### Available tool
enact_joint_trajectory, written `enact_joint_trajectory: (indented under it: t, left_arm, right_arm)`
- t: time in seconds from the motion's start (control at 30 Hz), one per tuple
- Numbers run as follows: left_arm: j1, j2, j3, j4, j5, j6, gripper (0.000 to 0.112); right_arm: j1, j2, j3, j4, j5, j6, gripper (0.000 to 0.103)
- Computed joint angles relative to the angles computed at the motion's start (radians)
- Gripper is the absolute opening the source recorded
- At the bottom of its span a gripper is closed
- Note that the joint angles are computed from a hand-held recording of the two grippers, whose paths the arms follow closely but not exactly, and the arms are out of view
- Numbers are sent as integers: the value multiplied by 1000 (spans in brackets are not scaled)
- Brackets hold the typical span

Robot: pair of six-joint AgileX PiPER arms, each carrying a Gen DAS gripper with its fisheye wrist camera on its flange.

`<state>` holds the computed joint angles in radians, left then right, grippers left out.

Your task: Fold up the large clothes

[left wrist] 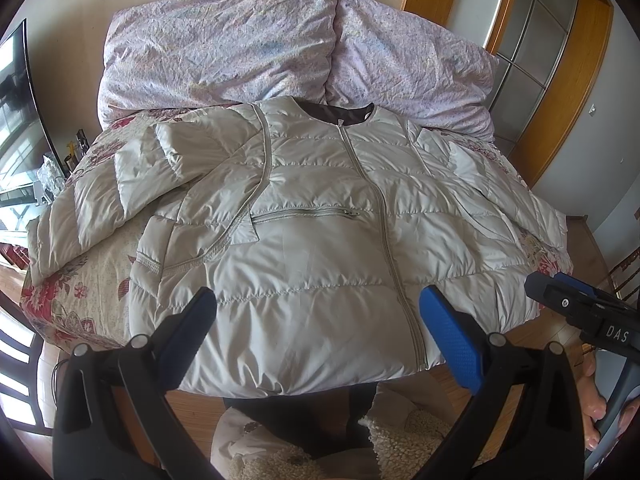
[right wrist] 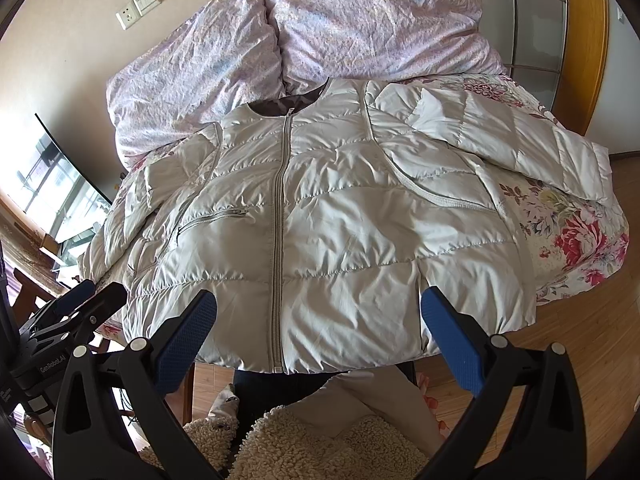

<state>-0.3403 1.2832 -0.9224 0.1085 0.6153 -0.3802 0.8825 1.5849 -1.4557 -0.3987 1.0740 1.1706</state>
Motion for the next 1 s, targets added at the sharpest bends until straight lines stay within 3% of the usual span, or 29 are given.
enact_joint_trajectory:
  t: [1.0]
  left_arm:
    - [59, -12, -4, -63, 11, 96, 101]
  right_arm:
    - [-3, -6, 13, 2, -6, 3, 102]
